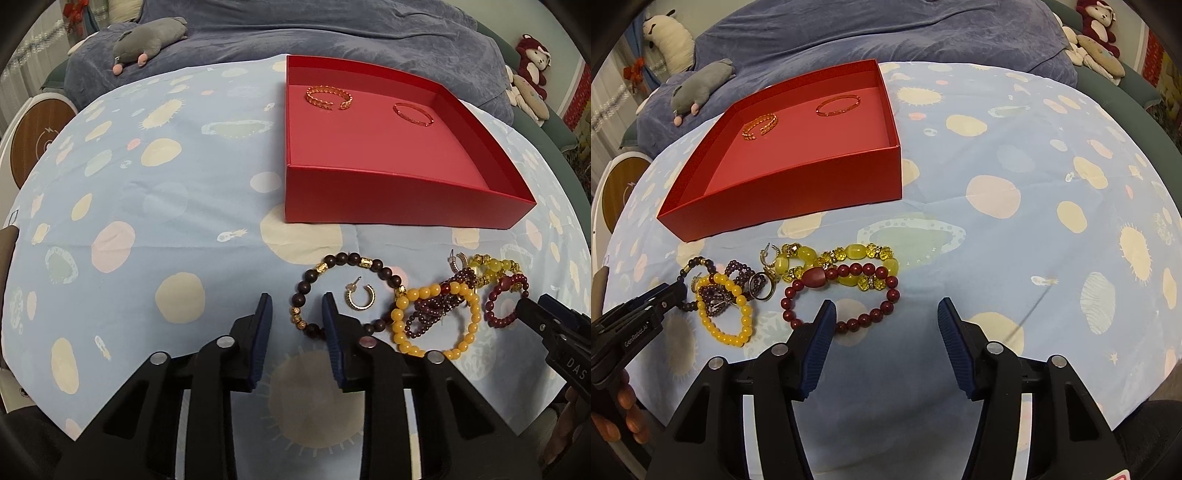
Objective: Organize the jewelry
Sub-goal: 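Move both tools back to the bracelets beside the box, then grasp the black bead bracelet with the left tool while the right tool grasps the dark red bead bracelet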
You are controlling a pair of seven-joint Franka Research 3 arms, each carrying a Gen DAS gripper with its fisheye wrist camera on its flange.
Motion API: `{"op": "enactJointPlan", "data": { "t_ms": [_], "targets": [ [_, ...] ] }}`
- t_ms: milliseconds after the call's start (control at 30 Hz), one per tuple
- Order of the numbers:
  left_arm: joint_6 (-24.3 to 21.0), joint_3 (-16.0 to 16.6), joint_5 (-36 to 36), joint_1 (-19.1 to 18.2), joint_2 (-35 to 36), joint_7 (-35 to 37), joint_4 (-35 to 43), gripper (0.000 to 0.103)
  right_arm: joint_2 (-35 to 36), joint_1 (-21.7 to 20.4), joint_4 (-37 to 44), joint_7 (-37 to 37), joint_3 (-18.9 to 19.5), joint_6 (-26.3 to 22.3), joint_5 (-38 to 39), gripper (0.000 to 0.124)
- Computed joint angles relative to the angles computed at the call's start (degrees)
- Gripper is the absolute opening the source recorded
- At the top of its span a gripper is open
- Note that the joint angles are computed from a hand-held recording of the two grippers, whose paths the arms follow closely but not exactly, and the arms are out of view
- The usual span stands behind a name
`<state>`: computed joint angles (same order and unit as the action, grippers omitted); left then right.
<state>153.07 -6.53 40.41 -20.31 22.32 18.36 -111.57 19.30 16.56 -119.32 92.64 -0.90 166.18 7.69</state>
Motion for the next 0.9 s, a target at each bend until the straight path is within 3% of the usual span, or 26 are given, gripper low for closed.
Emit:
{"op": "enactJointPlan", "data": {
  "t_ms": [33,133,300,500,900],
  "targets": [
    [0.5,-0.2,-0.3,0.2,0.0,0.4,-0.1,0.012,0.3,-0.2,0.3,-0.2,0.2,-0.1,0.3,0.05],
    [1.3,-0.4,-1.1,0.5,-0.2,0.9,-0.6,0.007,0.9,-0.6,1.0,-0.8,0.6,-0.5,1.1,0.044],
    [2.2,-0.6,-2.1,0.6,-0.7,1.2,-1.5,0.007,1.5,-0.5,1.7,-1.0,0.3,-0.3,1.2,0.034],
    [2.9,-0.7,-3.3,0.8,-1.3,1.4,-2.1,0.007,1.4,-2.5,1.8,-4.4,2.5,-0.8,4.5,0.007],
    [5.1,-0.5,-1.0,0.5,-5.3,-1.3,-4.6,0.006,-4.0,-5.2,-2.8,-12.4,6.2,2.0,14.1,0.007]
  ]
}}
